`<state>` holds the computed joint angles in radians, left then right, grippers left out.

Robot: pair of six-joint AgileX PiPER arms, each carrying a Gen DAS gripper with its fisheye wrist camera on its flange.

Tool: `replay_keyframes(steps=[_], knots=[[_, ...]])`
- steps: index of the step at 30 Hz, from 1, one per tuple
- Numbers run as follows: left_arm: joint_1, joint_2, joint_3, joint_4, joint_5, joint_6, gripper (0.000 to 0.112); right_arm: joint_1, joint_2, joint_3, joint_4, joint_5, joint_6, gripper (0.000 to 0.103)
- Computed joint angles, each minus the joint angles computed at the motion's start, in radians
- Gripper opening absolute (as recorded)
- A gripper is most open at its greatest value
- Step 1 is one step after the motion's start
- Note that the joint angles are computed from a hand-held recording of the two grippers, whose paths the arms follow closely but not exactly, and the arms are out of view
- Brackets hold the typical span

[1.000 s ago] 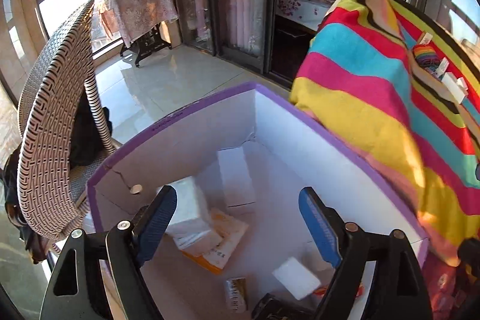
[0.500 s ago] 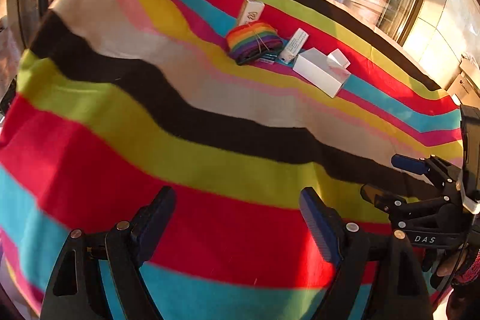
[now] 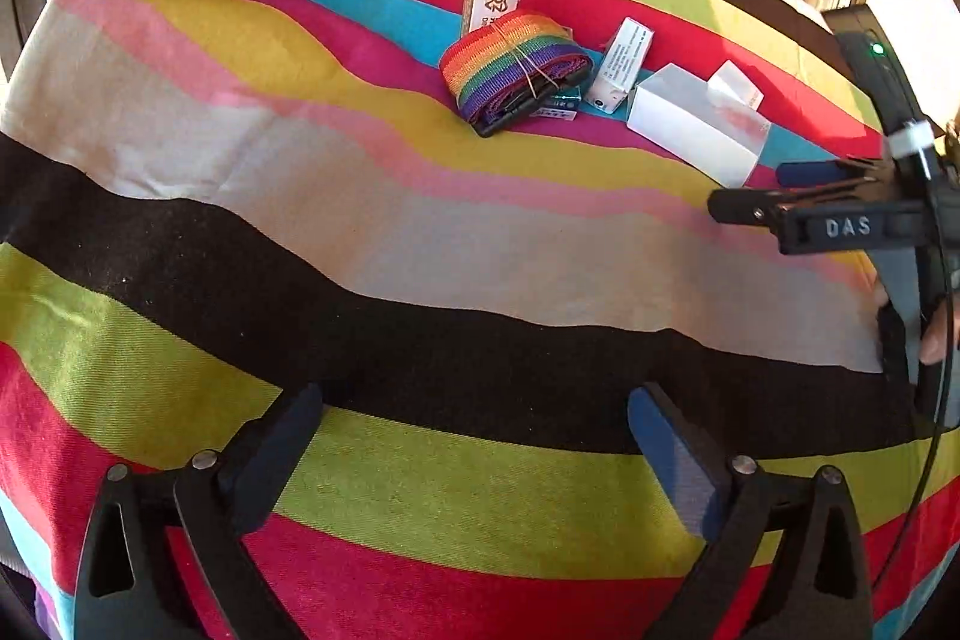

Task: Organize objects
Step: 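Grasp the pink-stained white box with the right gripper and lift it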

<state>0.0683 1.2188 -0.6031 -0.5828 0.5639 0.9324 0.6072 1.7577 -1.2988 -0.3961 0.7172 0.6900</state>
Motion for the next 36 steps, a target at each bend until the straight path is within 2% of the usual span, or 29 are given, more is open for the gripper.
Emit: replay_keyframes(steps=[5, 8, 9, 10, 12, 15, 18, 21, 24, 29, 32, 34, 36], knots=[[-0.017, 0.007, -0.002, 0.005, -0.011, -0.017, 0.103, -0.047, 0.113, -0.175, 0.096, 0.044, -0.163, 0.103], [-0.021, 0.006, -0.001, 0.009, -0.013, -0.023, 0.103, -0.046, 0.111, -0.171, 0.095, 0.028, -0.173, 0.102], [-0.022, 0.006, -0.002, 0.009, -0.013, -0.024, 0.103, -0.036, 0.087, -0.138, 0.078, 0.006, -0.155, 0.090], [-0.022, 0.006, -0.002, 0.009, -0.013, -0.024, 0.103, -0.021, 0.055, -0.099, 0.045, -0.009, -0.108, 0.073], [-0.028, 0.008, 0.000, 0.011, -0.020, -0.029, 0.103, 0.024, -0.006, -0.034, -0.001, 0.025, -0.003, 0.073], [-0.030, 0.007, 0.002, 0.016, -0.023, -0.035, 0.103, 0.140, -0.141, 0.142, -0.116, 0.035, 0.214, 0.073], [-0.028, 0.005, 0.002, 0.020, -0.023, -0.038, 0.103, 0.289, -0.273, 0.300, -0.236, 0.086, 0.463, 0.073], [-0.025, 0.003, 0.004, 0.022, -0.023, -0.039, 0.103, 0.392, -0.353, 0.391, -0.301, 0.158, 0.631, 0.073], [-0.035, 0.001, 0.002, 0.044, -0.026, -0.073, 0.103, 0.444, -0.377, 0.387, -0.303, 0.229, 0.673, 0.073], [-0.062, 0.030, -0.029, 0.085, -0.025, -0.125, 0.103, 0.459, -0.349, 0.376, -0.336, 0.240, 0.714, 0.073], [-0.096, 0.125, -0.121, 0.096, 0.002, -0.104, 0.103, 0.450, -0.345, 0.378, -0.338, 0.230, 0.713, 0.074], [-0.141, 0.209, -0.214, 0.169, 0.009, -0.173, 0.103, 0.437, -0.334, 0.375, -0.340, 0.216, 0.709, 0.074], [-0.195, 0.286, -0.301, 0.271, -0.023, -0.276, 0.103, 0.429, -0.333, 0.377, -0.340, 0.206, 0.708, 0.074]])
